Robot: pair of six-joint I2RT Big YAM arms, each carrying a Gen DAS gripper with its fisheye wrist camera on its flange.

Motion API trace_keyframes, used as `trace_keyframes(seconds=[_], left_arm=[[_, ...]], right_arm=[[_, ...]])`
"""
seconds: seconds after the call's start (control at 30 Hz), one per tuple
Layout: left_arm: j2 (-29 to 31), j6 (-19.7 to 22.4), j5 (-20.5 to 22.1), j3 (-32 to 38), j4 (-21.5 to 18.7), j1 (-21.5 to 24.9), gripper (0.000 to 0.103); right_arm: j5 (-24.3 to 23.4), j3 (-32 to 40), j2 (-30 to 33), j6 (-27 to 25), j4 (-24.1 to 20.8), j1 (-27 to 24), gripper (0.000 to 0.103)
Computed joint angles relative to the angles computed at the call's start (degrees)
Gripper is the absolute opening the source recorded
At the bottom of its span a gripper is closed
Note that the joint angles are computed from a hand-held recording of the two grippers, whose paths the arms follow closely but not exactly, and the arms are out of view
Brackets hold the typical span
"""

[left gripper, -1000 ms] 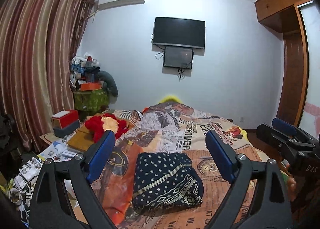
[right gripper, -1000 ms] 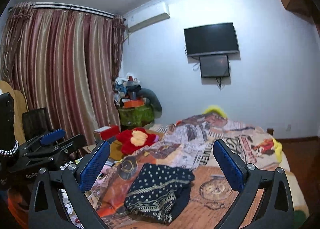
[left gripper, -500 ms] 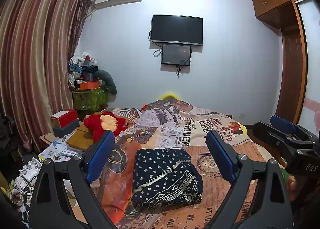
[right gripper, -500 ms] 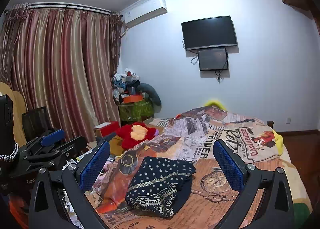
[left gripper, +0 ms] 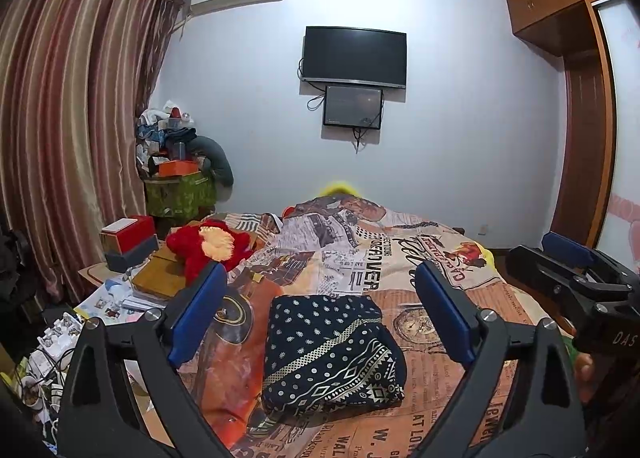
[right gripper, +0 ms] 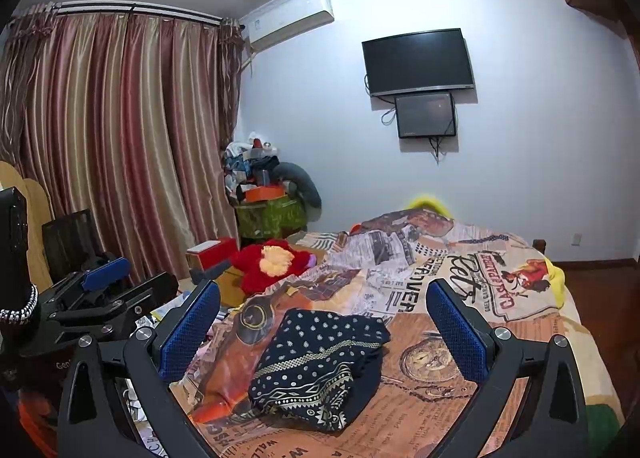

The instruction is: Fold large clothes

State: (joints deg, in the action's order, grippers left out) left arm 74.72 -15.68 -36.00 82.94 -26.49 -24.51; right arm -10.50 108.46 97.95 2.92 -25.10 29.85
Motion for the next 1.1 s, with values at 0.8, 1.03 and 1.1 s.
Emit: trace_keyframes(seconds=[0.8, 1.03, 1.1], left_arm=[[1.43, -0.43, 1.17, 0.58, 0.87, -0.58, 0.096], [1.55, -0.42, 1.45, 0.83, 0.45, -0.68, 0.096], [1.49, -0.48, 1.48, 0.84, 0.48, -0.71, 0.096]], right_arm=[[0.07, -0.85, -0.14, 0.91, 0.86, -0.53, 0.103], [0.67, -0.63, -0.04, 1.26, 0.89, -0.39, 0.103], [0.73, -0.59, -0.04, 1.26, 0.86, -0.36, 0.103]])
